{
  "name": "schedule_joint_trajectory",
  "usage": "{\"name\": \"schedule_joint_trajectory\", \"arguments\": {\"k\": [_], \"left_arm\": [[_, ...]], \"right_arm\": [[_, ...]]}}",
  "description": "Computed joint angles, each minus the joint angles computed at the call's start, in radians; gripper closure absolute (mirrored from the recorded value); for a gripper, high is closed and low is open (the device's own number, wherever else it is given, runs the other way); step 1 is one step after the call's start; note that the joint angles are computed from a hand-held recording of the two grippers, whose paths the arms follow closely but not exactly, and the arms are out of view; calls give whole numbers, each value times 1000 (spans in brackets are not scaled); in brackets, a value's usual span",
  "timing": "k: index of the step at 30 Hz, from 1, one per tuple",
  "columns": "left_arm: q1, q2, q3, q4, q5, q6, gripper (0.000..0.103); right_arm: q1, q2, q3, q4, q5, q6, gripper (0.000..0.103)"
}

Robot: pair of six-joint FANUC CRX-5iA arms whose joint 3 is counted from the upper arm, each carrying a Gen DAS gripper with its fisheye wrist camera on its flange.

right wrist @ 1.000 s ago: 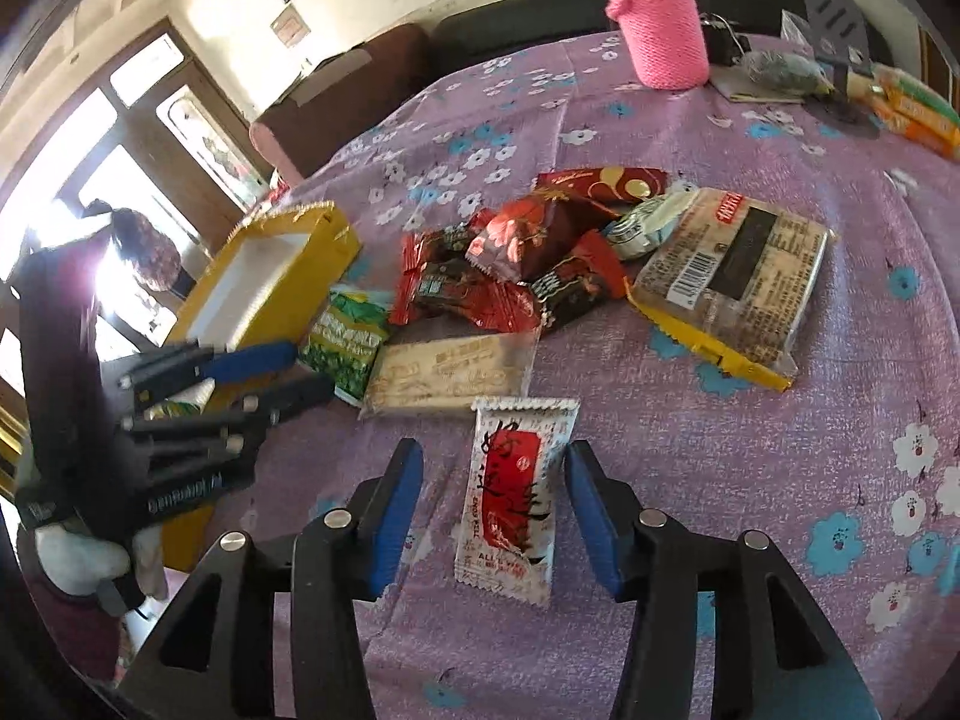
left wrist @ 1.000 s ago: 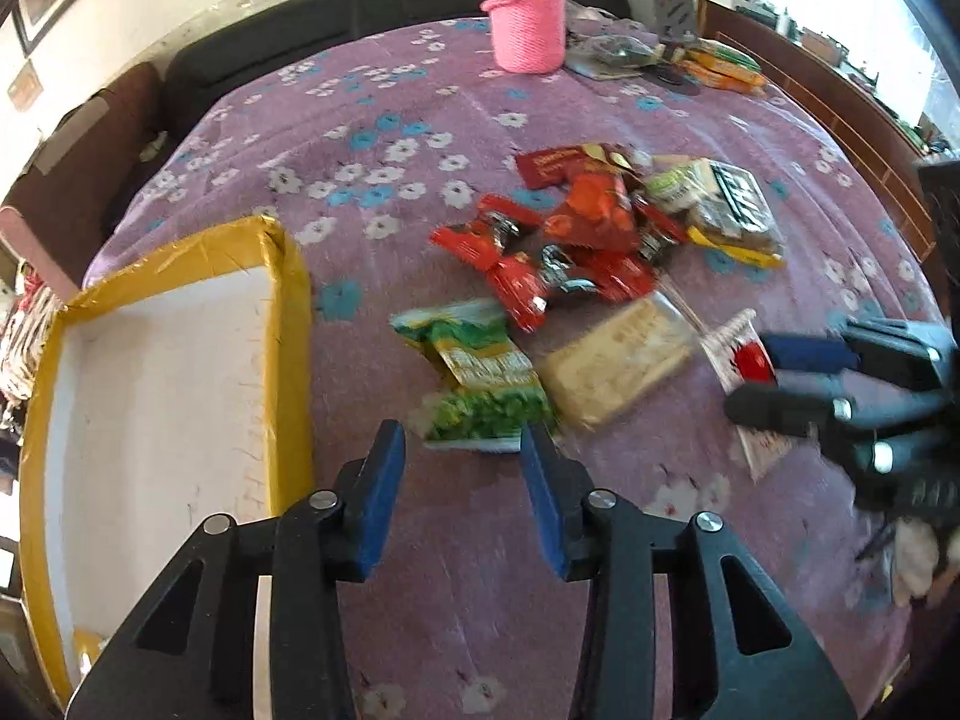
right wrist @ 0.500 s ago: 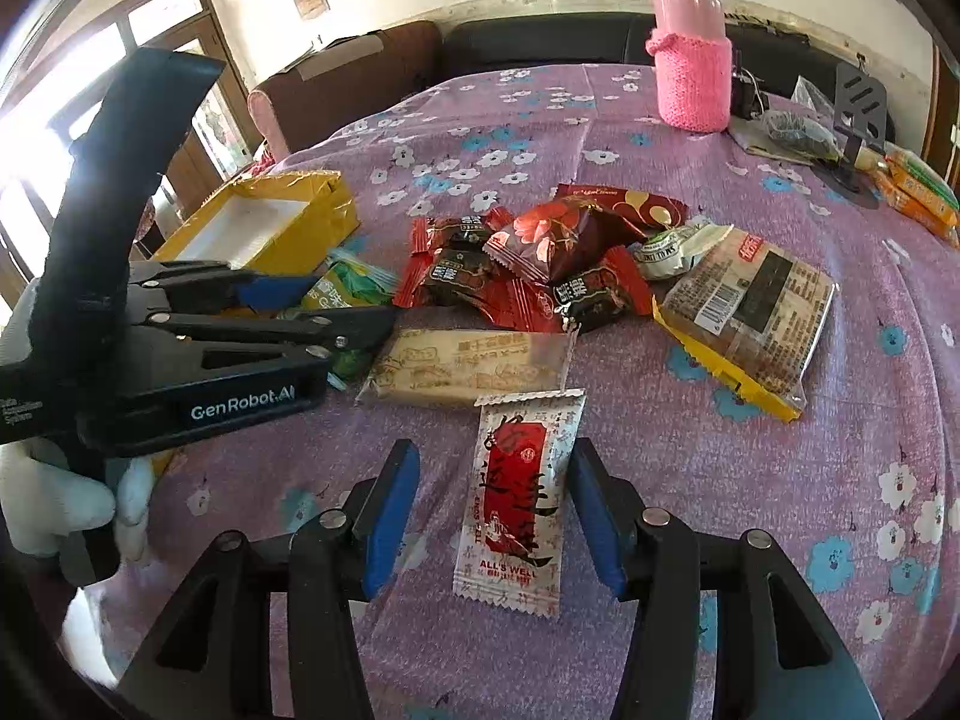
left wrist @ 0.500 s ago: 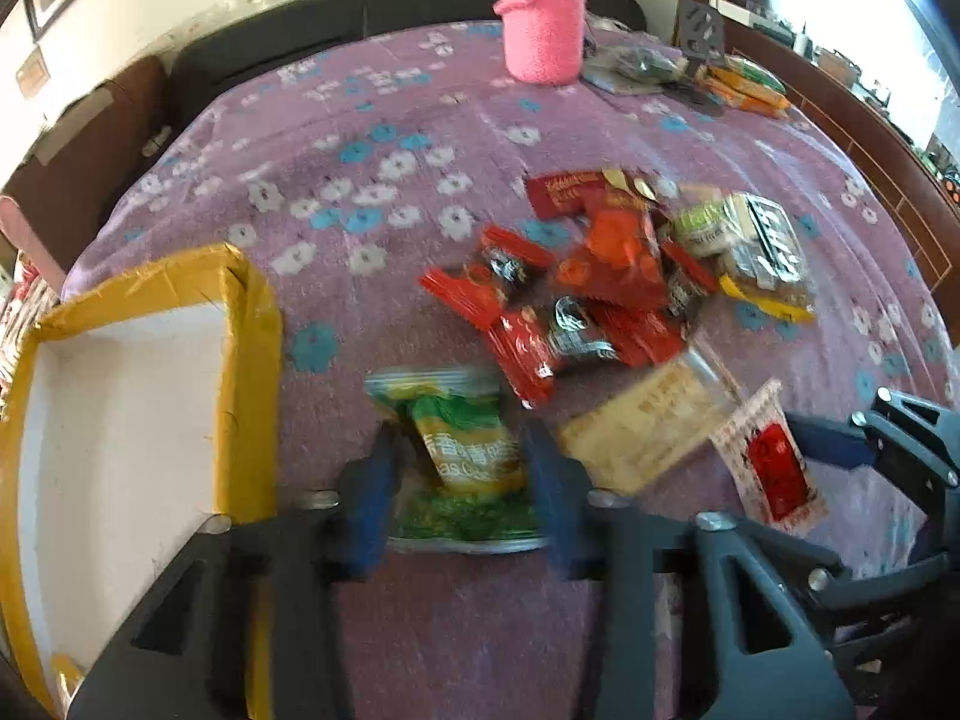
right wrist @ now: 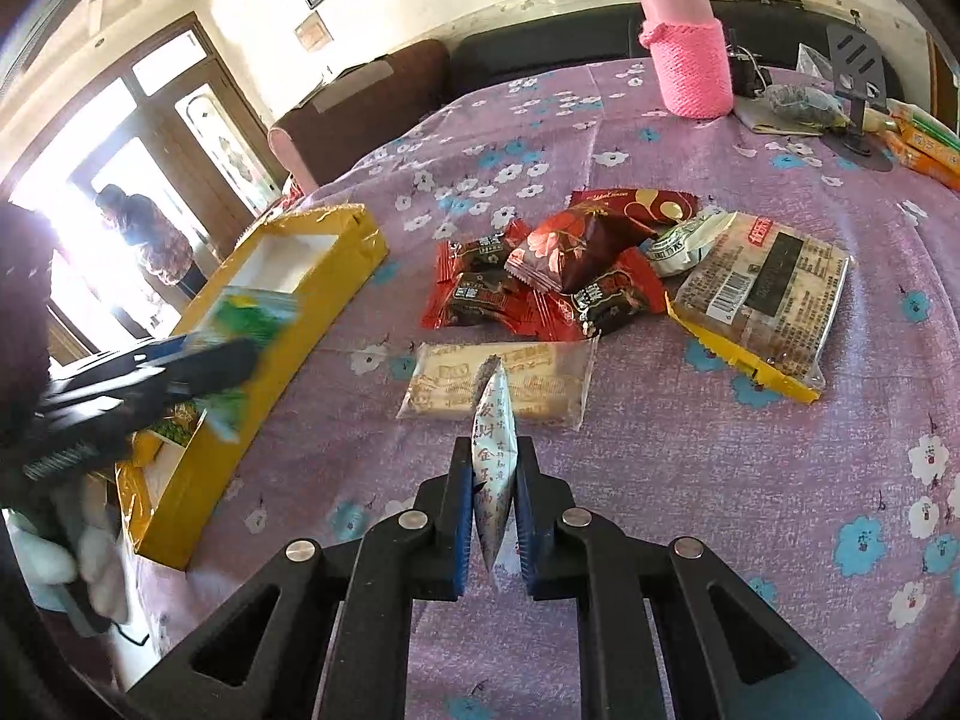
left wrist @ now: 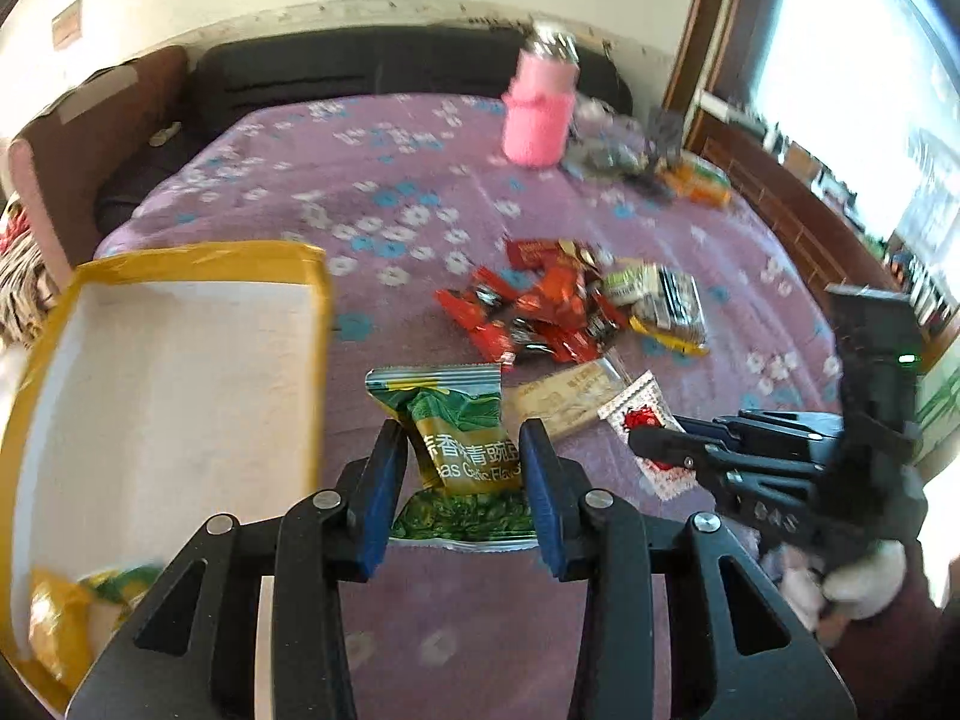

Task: Organize snacks
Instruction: 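Drop both packets into the tray with the left and right grippers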

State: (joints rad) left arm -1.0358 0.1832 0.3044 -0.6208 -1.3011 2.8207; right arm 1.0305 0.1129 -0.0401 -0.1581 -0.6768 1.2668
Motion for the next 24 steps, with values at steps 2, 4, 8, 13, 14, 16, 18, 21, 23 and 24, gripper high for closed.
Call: {"name": "schedule_joint_trajectory", "arguments": {"k": [2, 4, 8, 13, 14, 16, 18, 21, 23, 24], "left_arm": [[-25, -51, -34, -38, -35, 47, 66], [-52, -101, -65, -84, -93, 92, 66], [-67, -204, -147, -125, -194, 147, 66], [-14, -315, -273, -100, -229, 171, 66], [-2, -327, -291, -93, -227, 172, 66], [36, -357, -335, -70, -212, 164, 66], [79, -384, -378, -45, -184, 154, 66], [128, -419, -434, -8, -137, 142, 66], [141, -433, -457, 5, -116, 139, 66], [143, -438, -466, 7, -110, 139, 66]], "right_arm": [[10, -11, -16, 21, 16, -27, 90], [21, -21, -18, 34, 17, -58, 91], [25, -40, 29, -50, -13, -41, 91], [82, 35, 200, -101, -114, -1, 91], [94, 64, 247, -115, -140, 8, 91], [119, 133, 347, -139, -195, 24, 91], [148, 200, 431, -131, -236, 19, 91], [182, 315, 569, -110, -300, 6, 91], [206, 386, 650, -79, -334, -10, 91], [214, 415, 685, -72, -351, -15, 91]]}}
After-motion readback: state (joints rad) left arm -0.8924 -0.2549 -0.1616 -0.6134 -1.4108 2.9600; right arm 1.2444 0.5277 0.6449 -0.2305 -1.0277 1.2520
